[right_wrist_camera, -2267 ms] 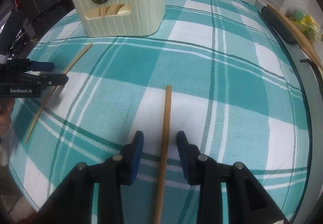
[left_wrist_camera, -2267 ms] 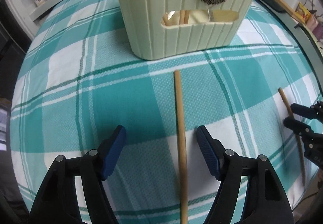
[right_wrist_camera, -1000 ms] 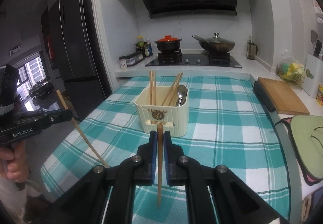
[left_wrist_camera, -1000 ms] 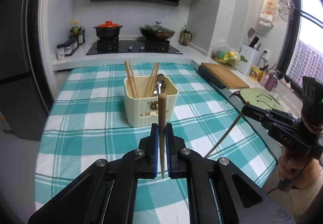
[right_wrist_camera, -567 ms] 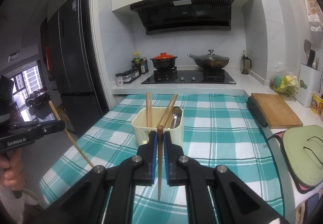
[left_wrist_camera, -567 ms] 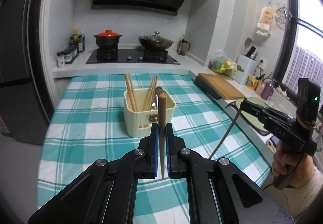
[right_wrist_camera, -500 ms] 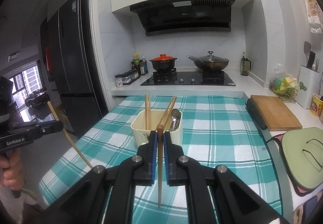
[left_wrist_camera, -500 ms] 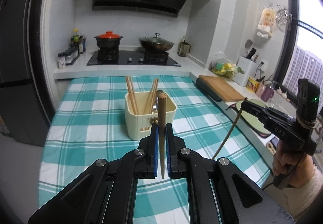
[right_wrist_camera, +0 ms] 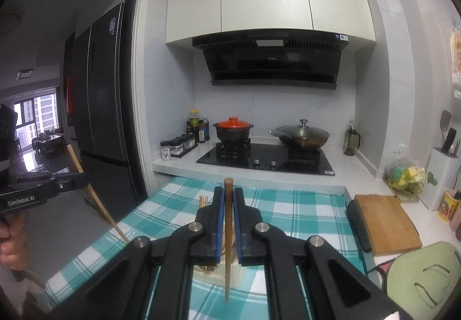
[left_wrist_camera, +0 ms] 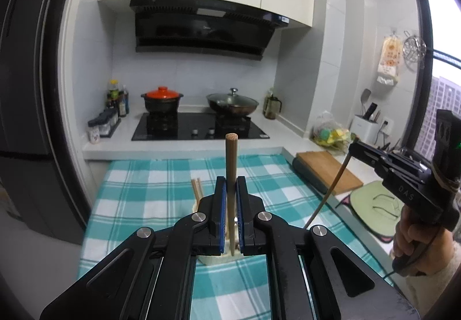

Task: Organize utensils
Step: 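Lift both held chopsticks to the cream box and lower them in, then open both tools to release the chopsticks into the box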

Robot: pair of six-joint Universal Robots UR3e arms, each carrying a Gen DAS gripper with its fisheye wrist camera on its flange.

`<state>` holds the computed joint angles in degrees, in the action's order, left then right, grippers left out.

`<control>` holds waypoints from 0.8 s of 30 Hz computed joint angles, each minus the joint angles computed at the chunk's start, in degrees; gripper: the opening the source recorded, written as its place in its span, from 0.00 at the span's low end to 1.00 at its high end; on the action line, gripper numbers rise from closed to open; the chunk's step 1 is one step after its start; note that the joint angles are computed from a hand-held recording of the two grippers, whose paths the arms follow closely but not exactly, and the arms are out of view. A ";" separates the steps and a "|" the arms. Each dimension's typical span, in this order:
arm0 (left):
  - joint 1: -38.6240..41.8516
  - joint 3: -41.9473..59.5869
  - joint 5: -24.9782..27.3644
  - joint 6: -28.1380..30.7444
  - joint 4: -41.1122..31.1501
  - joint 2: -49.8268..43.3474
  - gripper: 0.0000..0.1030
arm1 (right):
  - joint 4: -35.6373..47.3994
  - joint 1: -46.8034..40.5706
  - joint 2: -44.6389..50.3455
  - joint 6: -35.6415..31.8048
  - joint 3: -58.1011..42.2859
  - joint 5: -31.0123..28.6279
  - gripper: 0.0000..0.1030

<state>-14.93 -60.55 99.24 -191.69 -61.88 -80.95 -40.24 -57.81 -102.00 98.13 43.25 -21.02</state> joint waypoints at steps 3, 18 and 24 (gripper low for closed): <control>2.45 4.76 -0.47 -0.05 1.27 -5.78 0.05 | -34.25 9.79 0.93 23.39 10.66 -1.81 0.06; 8.20 11.03 -5.87 -1.73 -1.77 -25.95 0.05 | -60.47 37.74 31.41 49.02 -0.49 -28.80 0.06; 7.42 12.49 -3.50 -3.13 -1.40 -29.72 0.18 | -47.72 41.64 46.26 50.14 -17.89 -35.61 0.08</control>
<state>-7.51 -48.07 95.74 -194.83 -63.28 -110.67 -87.96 -16.17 -55.74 148.27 25.36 -56.63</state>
